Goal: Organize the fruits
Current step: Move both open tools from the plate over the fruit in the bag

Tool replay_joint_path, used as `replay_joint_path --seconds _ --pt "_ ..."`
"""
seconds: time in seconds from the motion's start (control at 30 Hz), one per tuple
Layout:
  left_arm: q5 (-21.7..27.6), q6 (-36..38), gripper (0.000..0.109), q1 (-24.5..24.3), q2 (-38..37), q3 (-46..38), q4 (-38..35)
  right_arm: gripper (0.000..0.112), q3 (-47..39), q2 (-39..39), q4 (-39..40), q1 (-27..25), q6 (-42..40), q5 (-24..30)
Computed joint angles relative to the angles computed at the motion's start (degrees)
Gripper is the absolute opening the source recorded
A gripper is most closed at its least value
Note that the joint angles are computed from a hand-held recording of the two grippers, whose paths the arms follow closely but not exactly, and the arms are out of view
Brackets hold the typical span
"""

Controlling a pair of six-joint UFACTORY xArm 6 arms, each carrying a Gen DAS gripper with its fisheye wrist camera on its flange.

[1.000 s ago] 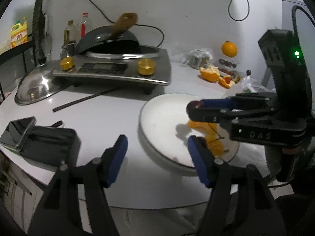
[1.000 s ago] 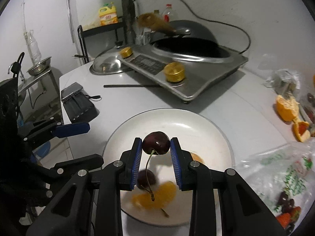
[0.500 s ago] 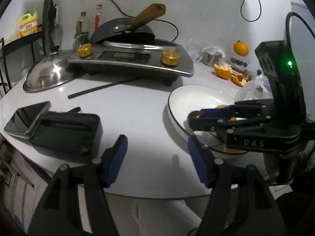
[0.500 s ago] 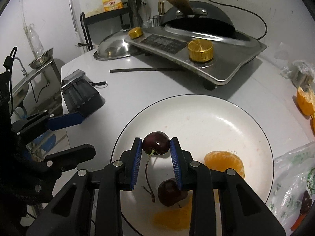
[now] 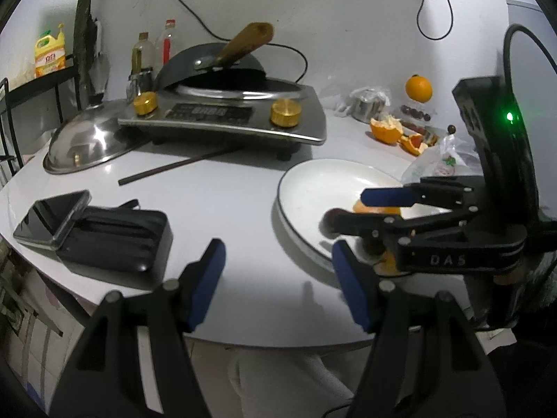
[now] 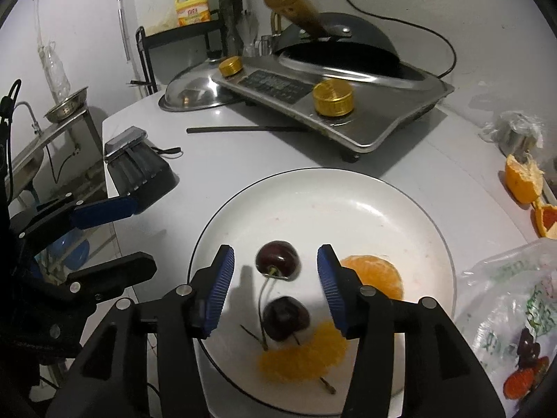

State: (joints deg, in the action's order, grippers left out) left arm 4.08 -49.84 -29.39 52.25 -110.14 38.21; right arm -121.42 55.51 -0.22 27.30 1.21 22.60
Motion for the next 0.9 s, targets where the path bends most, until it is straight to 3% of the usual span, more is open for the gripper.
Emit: replay_joint_path --seconds 0.27,0.9 --pt "1.8 -2.1 0.065 -1.8 0.0 -1.8 1.9 0.053 14.4 -9.3 -2.1 -1.3 2.6 -7.9" --pt "13.1 14.2 0.065 -9.6 9.4 -21.0 -11.9 0.053 44.0 -27.9 -13.0 -8.4 15.1 -23.3"
